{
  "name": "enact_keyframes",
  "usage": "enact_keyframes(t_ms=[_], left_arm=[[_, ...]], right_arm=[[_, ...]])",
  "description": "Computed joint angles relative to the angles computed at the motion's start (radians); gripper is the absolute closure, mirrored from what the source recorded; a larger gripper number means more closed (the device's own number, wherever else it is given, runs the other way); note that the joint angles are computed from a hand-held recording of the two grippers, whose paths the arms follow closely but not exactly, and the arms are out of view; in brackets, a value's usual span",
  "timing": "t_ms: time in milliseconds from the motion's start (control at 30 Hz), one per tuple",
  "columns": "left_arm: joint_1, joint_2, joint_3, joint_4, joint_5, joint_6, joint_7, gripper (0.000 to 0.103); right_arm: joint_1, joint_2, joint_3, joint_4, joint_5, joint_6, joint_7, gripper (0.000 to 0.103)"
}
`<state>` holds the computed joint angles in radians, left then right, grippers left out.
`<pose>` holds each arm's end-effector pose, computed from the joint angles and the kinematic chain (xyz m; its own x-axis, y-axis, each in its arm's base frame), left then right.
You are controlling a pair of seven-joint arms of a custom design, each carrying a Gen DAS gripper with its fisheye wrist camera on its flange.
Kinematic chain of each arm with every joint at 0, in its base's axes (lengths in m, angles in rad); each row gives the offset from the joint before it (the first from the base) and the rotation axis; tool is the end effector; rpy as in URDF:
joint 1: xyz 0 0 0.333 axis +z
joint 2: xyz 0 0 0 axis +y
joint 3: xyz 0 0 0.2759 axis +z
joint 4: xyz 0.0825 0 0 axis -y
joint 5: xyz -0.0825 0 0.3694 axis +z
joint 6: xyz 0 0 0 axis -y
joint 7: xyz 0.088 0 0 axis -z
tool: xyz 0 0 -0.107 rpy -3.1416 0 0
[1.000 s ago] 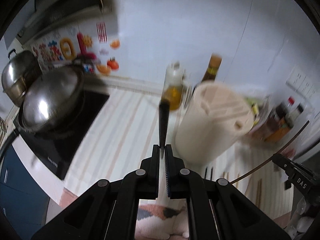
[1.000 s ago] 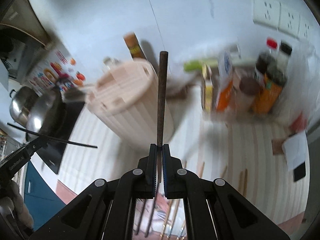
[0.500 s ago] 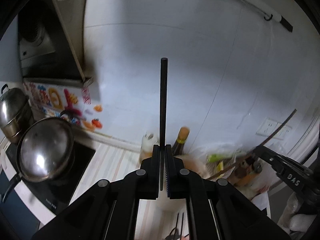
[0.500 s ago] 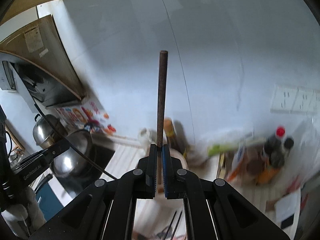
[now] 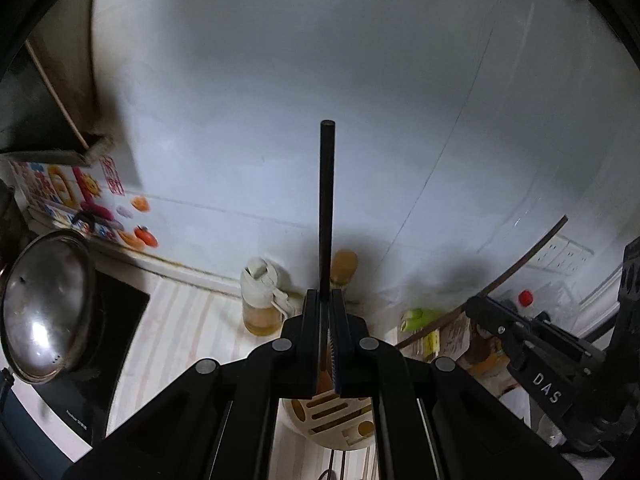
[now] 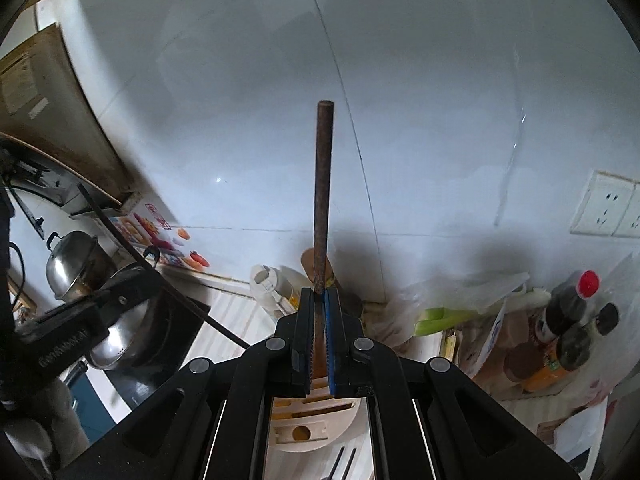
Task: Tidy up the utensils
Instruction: 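Lift both held chopsticks and carry them above the beige utensil holder, then open both tools to drop the chopsticks into the holder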
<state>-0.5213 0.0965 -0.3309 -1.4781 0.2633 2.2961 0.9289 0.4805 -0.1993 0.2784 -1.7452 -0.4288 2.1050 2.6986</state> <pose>0.4165 -0.4507 0.6622 -0.3594 -0.9108 0.2030 -0.7408 0.1462 -0.6556 0.3854 0.3598 0.6683 -0.1574 -0.9623 -0.2217 -0.7395 0.2636 -0.6194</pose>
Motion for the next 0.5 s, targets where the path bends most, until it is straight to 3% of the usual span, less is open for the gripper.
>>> enact_keyframes(t_ms=[500], left_arm=[[-0.019, 0.109, 0.003, 0.088, -0.123, -0.13, 0.075, 0.101]], right_arm=[[-0.003, 0.035, -0.046, -0.03, 0.174, 0.022, -0.121, 0.098]])
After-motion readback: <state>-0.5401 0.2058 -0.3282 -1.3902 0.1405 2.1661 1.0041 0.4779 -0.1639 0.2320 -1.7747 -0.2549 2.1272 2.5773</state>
